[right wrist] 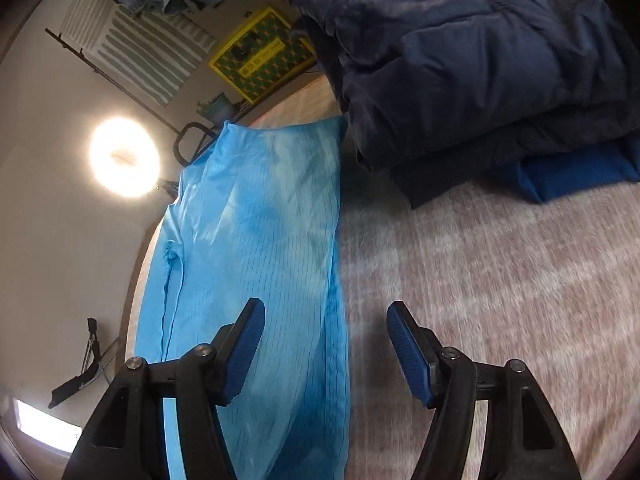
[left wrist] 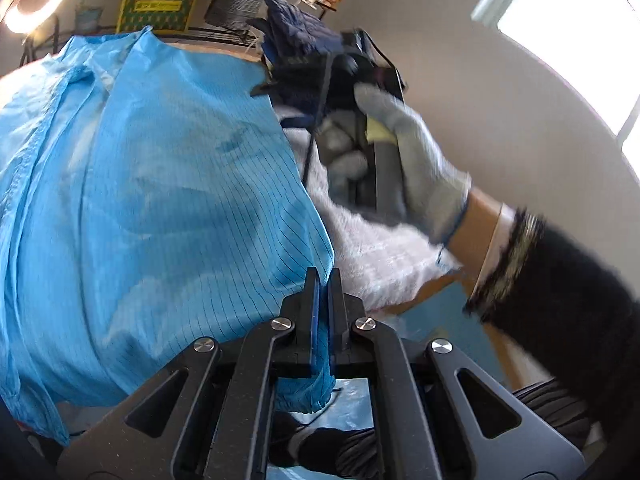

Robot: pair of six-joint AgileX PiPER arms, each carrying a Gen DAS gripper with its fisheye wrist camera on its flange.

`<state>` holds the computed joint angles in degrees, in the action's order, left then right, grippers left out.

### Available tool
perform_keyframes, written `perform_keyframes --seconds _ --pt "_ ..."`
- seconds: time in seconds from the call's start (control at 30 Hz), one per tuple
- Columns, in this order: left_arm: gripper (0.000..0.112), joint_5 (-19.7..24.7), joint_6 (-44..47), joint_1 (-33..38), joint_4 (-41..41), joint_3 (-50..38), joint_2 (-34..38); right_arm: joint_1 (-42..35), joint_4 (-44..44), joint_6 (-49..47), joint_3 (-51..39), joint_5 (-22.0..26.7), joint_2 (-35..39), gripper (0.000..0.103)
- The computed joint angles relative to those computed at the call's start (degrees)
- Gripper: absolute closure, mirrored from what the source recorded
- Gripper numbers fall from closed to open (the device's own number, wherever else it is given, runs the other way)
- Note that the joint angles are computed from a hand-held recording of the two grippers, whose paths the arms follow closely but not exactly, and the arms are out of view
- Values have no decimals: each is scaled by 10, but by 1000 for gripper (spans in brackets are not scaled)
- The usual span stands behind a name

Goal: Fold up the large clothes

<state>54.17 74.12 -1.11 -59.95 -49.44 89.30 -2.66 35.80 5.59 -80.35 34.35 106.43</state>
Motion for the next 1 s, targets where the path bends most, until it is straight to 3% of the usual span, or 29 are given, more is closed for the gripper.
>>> perform_keyframes --seconds 0.1,0.2,0.37,0.47,0.57,0.63,0.73,0.77,0.8,0.83,0.93,1.0 --pt "111 -54 33 -35 -5 35 -17 -26 78 -92 7 47 -6 36" --pt "110 -86 69 -57 -15 52 -30 -59 107 -169 73 61 -91 36" --pt "84 -30 111 -20 -24 69 -49 -185 156 -269 182 107 -268 34" --pt "78 -87 135 -56 -29 92 -63 -294 149 -280 206 167 -347 31" --pt "77 -176 95 -132 -8 96 -51 -359 165 -298 210 216 -371 31" --pt "75 -253 6 -192 61 84 -27 -379 184 -319 215 234 -375 31" --pt "76 -322 -27 -228 75 84 -12 -352 205 -332 220 216 -357 31" --pt "80 -322 -27 -228 77 78 -6 -328 206 -328 217 199 -344 31" --pt "99 -316 -14 -219 65 70 1 -302 208 -327 216 183 -329 31" --pt "107 -287 -5 -202 57 57 11 -276 206 -322 214 168 -318 31" --pt "110 -151 -28 -116 45 -4 55 -192 194 -296 196 117 -274 31" --pt "111 -97 -37 -73 32 -20 61 -132 178 -274 168 81 -230 31"
